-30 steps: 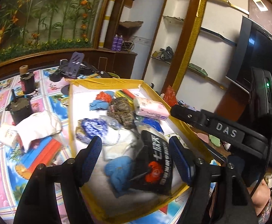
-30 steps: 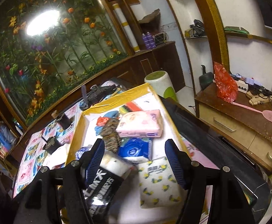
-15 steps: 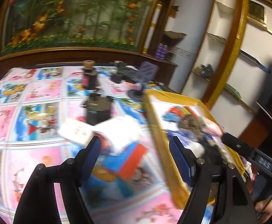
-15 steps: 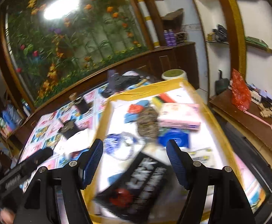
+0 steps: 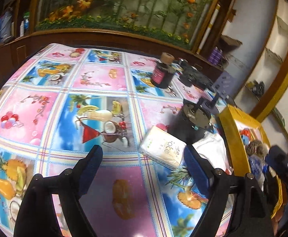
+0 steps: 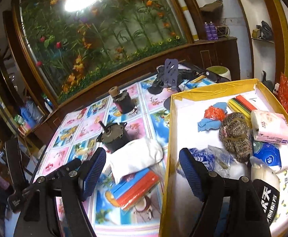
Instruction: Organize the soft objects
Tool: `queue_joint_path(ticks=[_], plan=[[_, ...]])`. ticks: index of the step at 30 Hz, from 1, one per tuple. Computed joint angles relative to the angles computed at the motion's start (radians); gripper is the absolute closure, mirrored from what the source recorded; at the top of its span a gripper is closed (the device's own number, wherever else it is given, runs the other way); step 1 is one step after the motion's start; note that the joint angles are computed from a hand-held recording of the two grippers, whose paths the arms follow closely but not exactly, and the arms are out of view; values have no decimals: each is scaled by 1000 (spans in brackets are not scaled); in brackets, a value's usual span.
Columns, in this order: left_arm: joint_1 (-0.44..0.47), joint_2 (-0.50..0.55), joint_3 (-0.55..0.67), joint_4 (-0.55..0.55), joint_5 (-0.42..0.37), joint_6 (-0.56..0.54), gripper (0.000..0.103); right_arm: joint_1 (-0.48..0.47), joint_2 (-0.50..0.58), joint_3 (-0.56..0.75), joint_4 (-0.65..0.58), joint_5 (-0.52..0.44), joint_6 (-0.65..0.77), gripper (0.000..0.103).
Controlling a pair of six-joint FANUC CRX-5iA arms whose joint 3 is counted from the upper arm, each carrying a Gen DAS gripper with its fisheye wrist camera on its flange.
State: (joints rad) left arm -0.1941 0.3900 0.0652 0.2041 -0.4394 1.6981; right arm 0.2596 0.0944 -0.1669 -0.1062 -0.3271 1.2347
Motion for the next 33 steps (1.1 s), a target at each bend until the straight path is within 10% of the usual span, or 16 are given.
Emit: queue_joint_path(ticks=[9, 17, 21, 33], plan=[[-76, 122, 235, -293, -176, 34, 17, -58, 28, 81, -236, -73, 235, 23], [-65, 195, 332, -275, -282, 84, 27, -45, 48, 106, -223, -129, 263, 21], [-72, 187, 339, -334, -302, 122, 52, -55, 104, 204, -263, -279, 292, 19], [-54, 170, 318, -321, -301, 145, 52, -39, 382, 604, -148, -683, 336, 15]])
